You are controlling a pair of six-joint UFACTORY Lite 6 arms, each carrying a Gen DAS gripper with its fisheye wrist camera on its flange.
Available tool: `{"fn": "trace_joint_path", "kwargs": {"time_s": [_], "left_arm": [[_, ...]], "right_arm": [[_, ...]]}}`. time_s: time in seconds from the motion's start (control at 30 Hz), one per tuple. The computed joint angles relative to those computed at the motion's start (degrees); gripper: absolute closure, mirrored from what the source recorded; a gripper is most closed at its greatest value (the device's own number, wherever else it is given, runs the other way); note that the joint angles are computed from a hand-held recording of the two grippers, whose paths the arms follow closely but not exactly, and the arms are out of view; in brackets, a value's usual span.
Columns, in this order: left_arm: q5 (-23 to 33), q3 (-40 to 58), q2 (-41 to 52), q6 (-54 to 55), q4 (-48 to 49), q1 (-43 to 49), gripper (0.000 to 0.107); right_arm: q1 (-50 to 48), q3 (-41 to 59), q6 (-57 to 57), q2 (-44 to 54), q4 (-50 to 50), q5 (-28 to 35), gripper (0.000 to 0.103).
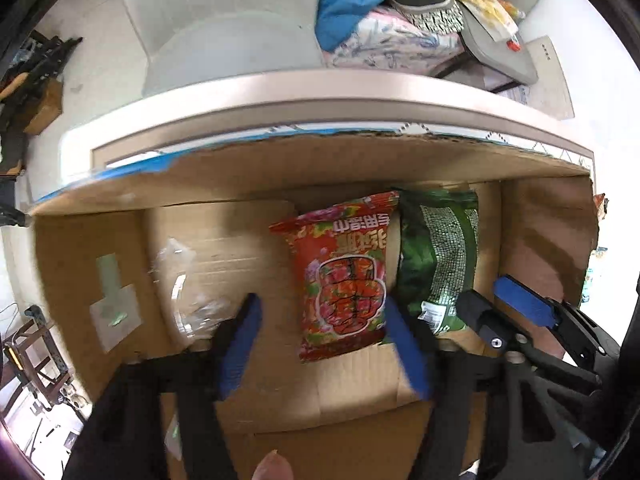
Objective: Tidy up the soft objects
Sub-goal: 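Carry both bags into the cardboard box and open both tools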
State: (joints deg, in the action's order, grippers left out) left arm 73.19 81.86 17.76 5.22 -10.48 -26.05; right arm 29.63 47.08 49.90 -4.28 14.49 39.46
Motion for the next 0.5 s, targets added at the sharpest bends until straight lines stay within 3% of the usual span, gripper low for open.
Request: {"fn": "trace_joint_path", "kwargs": {"time_s": [0.17,0.33,0.5], "left_arm": [[0.66,-3.89,-7.97,-0.06,0.15,3.43,0.015],[1.06,-9.47,-18.18,-1.42,1.56,4.74,0.008],[1.17,-14.74,-27.54,-3.80,3.48,4.30,0.008]], "right_arm": [[3.28,0.89,4.98,-4.21,-4.72,6.59,0.033],[10.21,3.79,12.50,-8.33,-9.52,14.87,0.030],[19.85,7.17,22.76,-10.03,-15.12,20.56,0.001]]}}
